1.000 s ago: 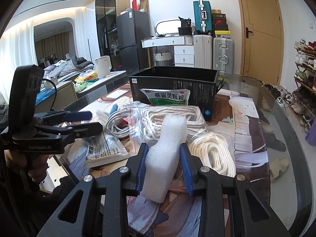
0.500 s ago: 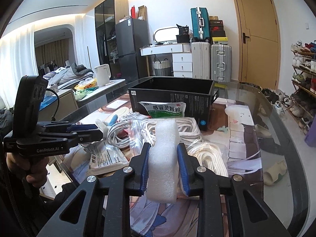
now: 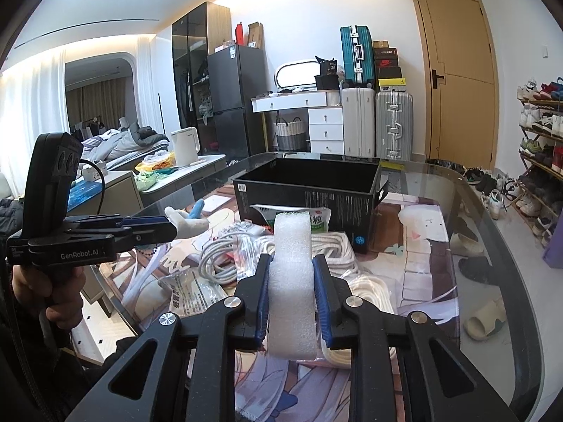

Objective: Organize soft objects
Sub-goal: 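Lift and carry the plush toy and foam tube over the black box with both tools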

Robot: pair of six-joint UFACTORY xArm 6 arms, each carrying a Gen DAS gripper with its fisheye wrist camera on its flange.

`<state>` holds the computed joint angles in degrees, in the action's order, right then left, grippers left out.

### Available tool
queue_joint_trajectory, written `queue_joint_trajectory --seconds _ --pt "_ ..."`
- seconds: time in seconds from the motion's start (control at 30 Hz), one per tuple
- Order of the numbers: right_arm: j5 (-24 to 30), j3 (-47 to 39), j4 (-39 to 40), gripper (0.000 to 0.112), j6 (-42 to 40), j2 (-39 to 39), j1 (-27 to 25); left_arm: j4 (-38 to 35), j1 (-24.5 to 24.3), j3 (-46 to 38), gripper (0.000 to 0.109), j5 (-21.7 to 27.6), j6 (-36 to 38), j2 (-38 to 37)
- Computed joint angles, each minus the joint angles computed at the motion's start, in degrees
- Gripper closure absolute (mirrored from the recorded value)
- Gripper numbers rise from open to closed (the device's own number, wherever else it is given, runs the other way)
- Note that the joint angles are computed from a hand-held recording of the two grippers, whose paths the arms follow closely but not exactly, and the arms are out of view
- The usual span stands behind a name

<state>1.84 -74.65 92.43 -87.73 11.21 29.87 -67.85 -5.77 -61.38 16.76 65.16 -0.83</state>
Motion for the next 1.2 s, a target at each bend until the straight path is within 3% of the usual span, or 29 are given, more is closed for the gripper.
queue_joint_trajectory --seconds 0.2,0.57,0.7,1.2 --pt "-0.1 -1.4 -4.8 0.090 4.9 0.2 -0.6 -2.4 -0.1 -2.8 0.079 0.2 2.1 0.8" --pt "2.6 -6.7 -33.0 0.090 32.5 3.6 -3.6 -1.3 0.1 -10.6 0.079 1.4 1.6 5.1" --pt "4.4 -10.0 -40.1 0.090 39.2 5.9 -4.9 -0.1 0.1 -14.1 0.079 2.0 0.6 7.5" --pt "14.7 -28.1 -55.3 0.090 54.3 17.5 -9.5 7.9 -0.5 -28.5 0.079 4.7 -7.4 18.1"
